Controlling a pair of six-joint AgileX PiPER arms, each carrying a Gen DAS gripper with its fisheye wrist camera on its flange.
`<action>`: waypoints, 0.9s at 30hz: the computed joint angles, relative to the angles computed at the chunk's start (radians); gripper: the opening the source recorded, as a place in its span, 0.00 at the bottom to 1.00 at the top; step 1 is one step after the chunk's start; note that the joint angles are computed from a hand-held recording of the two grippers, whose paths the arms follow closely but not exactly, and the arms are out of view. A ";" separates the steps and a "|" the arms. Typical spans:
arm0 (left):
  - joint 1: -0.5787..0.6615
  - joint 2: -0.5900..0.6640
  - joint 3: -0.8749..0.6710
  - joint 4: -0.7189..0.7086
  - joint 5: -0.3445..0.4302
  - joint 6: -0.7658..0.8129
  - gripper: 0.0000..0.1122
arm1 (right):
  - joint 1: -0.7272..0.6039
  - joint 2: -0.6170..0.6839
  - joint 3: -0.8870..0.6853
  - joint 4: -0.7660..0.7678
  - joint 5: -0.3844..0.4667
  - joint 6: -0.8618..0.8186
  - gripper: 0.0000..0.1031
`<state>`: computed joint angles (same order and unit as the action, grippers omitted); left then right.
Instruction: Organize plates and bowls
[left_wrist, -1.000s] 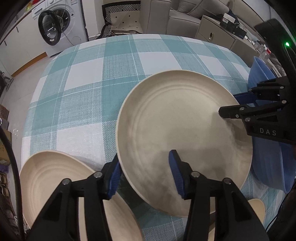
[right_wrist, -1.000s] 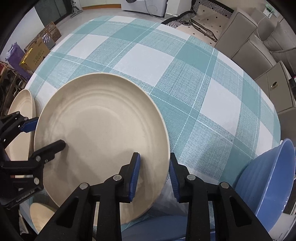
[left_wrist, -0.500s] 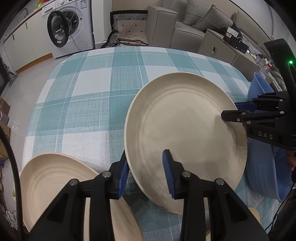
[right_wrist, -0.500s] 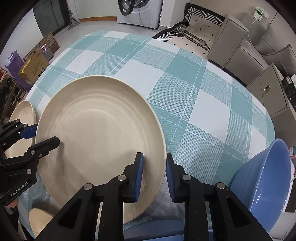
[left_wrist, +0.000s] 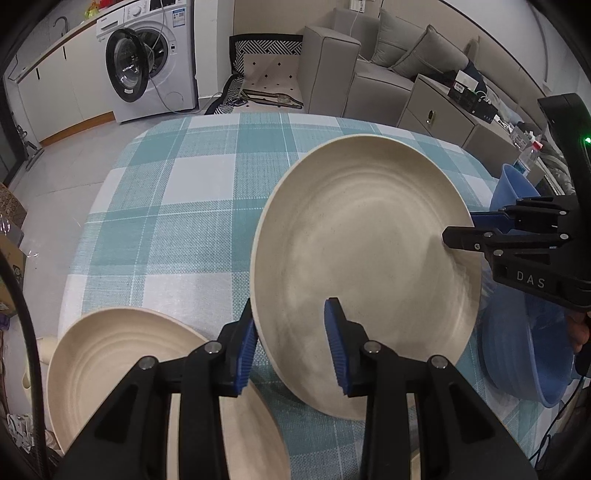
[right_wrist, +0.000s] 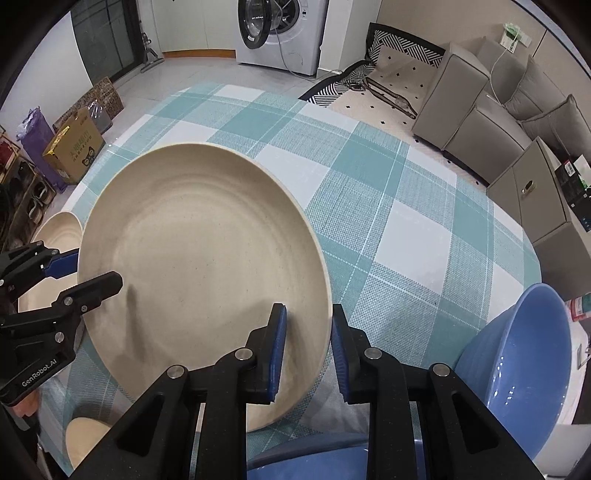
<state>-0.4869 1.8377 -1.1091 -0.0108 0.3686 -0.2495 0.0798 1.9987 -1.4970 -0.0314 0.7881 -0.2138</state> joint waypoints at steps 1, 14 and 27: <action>-0.001 -0.008 0.004 0.008 -0.002 -0.008 0.30 | 0.002 -0.012 0.007 0.000 -0.005 0.002 0.23; -0.014 -0.146 0.083 0.080 -0.023 -0.084 0.30 | 0.018 -0.177 0.106 -0.001 -0.037 0.017 0.23; -0.062 -0.323 0.166 0.248 -0.004 -0.251 0.30 | 0.029 -0.384 0.223 0.037 -0.032 -0.010 0.23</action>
